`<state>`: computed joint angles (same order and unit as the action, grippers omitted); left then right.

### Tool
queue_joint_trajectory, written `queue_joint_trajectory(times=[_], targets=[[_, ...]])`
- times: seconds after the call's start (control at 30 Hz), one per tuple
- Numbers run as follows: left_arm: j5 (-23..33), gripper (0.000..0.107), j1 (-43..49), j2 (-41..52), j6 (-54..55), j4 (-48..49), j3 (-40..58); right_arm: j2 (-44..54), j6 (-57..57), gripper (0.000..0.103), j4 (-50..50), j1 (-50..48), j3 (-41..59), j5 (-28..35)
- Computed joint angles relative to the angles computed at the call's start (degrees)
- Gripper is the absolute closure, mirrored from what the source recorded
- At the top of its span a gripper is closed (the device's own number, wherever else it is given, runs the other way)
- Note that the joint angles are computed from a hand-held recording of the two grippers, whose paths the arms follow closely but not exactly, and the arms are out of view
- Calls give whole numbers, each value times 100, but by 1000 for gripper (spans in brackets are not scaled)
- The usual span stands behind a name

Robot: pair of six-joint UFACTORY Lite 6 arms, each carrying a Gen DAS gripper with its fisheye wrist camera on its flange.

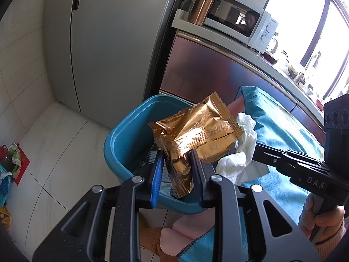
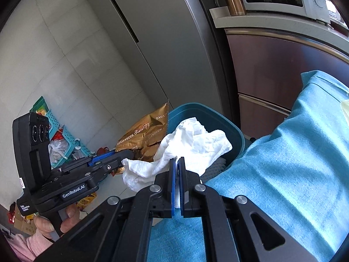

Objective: Collect trash

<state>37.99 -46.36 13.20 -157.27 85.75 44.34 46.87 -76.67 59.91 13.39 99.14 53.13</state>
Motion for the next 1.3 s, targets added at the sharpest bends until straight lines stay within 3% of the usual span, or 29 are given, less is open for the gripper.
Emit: queue_joint_trajectory(times=[0.27,0.43,0.77,1.0,1.1,1.3], targets=[[-240,80,233,207,-50,162,77,179,243,99,-205,168,160,-164],[-445,72,423,329,-241,409,74,304,577,96,-414,273,320,-213],[-712,71,657,559,-862,995,-25,299,627,91,-391,196,248,-222],[-403,71,344,325,-927,969,-202,182,351,87,-249,-7,63,-108],[-113,67,12,154,-710,806,-175,-115,-18,75,-98,-235,-319,23],[155,58,-550,294,-146,895,506,-1032,-979,71,181,-1026,-1348,262]])
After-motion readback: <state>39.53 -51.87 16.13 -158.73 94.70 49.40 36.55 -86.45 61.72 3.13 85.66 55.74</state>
